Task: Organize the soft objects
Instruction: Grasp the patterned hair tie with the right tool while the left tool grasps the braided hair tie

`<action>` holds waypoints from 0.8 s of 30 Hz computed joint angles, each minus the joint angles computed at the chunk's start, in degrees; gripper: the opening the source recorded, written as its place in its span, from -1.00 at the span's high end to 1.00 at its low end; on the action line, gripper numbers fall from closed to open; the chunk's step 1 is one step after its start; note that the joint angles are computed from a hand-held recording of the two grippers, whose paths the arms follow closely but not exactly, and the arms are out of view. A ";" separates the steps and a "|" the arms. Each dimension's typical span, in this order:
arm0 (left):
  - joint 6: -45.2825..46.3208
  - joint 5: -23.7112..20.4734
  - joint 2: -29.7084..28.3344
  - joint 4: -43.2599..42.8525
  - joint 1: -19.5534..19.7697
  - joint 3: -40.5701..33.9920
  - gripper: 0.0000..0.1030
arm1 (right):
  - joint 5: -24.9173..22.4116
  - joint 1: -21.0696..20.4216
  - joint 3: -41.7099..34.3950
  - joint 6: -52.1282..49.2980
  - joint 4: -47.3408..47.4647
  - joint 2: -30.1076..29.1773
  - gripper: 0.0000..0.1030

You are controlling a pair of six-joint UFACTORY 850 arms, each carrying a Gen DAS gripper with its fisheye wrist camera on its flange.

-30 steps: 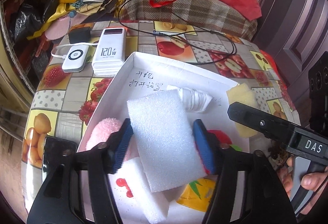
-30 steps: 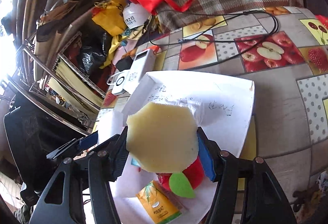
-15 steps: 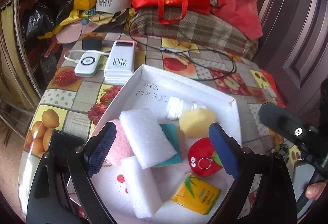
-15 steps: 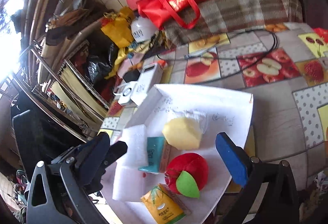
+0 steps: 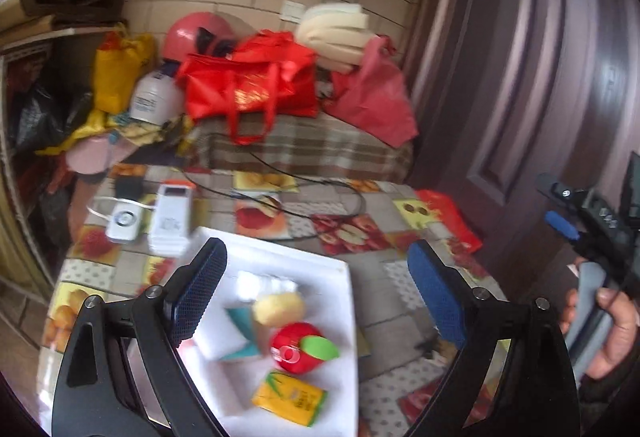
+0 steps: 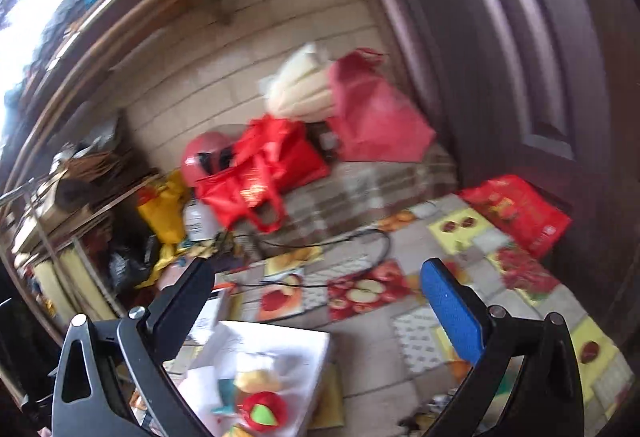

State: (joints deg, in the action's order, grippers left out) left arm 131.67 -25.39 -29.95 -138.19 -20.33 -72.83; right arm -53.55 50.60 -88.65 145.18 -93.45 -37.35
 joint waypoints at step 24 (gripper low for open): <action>-65.94 11.04 -14.22 74.61 -11.63 -12.35 -0.79 | 33.76 -9.13 11.09 -7.04 17.36 -4.02 0.22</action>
